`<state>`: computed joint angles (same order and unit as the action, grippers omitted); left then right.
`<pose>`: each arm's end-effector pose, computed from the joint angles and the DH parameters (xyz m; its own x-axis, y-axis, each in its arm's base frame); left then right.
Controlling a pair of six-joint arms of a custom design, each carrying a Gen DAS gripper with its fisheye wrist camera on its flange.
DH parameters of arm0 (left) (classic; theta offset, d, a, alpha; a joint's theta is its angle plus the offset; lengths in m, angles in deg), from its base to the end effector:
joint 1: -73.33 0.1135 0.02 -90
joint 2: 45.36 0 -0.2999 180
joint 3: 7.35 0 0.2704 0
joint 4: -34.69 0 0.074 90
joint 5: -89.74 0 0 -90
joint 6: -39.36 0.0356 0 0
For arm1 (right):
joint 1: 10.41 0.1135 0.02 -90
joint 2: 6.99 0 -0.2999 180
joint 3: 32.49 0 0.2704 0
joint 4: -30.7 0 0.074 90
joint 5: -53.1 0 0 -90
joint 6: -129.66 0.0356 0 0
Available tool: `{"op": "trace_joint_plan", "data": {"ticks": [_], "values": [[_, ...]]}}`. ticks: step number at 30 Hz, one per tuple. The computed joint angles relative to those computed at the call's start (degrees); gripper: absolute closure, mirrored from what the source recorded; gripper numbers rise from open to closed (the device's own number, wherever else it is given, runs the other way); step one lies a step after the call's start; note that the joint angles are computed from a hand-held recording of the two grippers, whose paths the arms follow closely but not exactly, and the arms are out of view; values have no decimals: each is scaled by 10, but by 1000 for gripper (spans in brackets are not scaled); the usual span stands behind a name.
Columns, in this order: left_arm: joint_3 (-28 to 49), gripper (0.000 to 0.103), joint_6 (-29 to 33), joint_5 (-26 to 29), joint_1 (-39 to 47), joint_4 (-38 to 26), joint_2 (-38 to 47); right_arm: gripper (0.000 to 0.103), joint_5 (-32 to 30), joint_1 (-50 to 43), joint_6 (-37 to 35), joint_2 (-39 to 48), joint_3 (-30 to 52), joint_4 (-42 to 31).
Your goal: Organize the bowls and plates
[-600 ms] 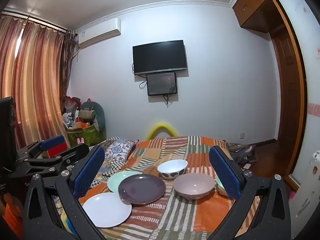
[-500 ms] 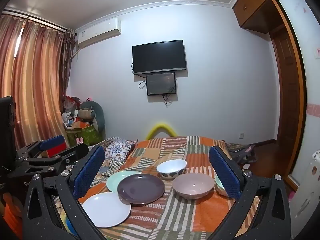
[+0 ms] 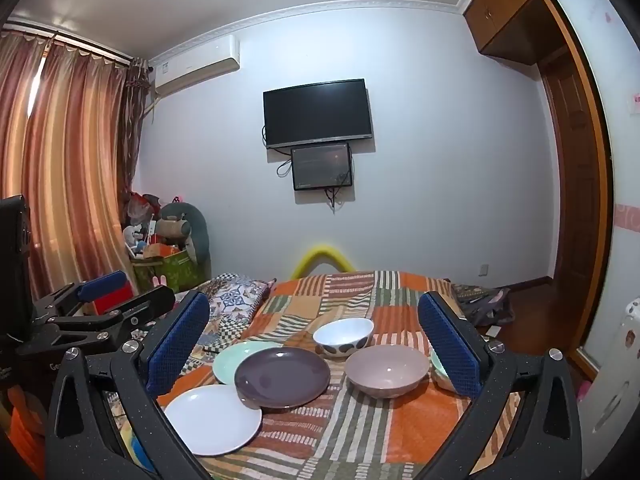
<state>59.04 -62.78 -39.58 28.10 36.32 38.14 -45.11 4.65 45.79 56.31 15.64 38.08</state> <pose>0.2571 -0.2272 0.3048 -0.2088 -0.0205 -0.9777 0.0770 0.9963 -0.0373 0.2444 0.0710 0.2959 -0.1722 0.0631 -0.9830 -0.3776 0.9175 0.1250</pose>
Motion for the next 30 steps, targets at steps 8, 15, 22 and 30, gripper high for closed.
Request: {"op": "trace_joint_plan", "data": {"ticks": [8,15,22,30], "values": [[-8,0,15,-9,-9,15,3,0,-3,-3,0,-5,3,-7],[-8,0,14,-8,-11,13,0,0,-2,-2,0,-2,2,-5],[-5,0,10,-8,-8,10,-1,0,-5,-4,1,-1,0,-2],[-3,0,-1,0,-3,7,1,0,-7,-4,2,0,0,-2]]}}
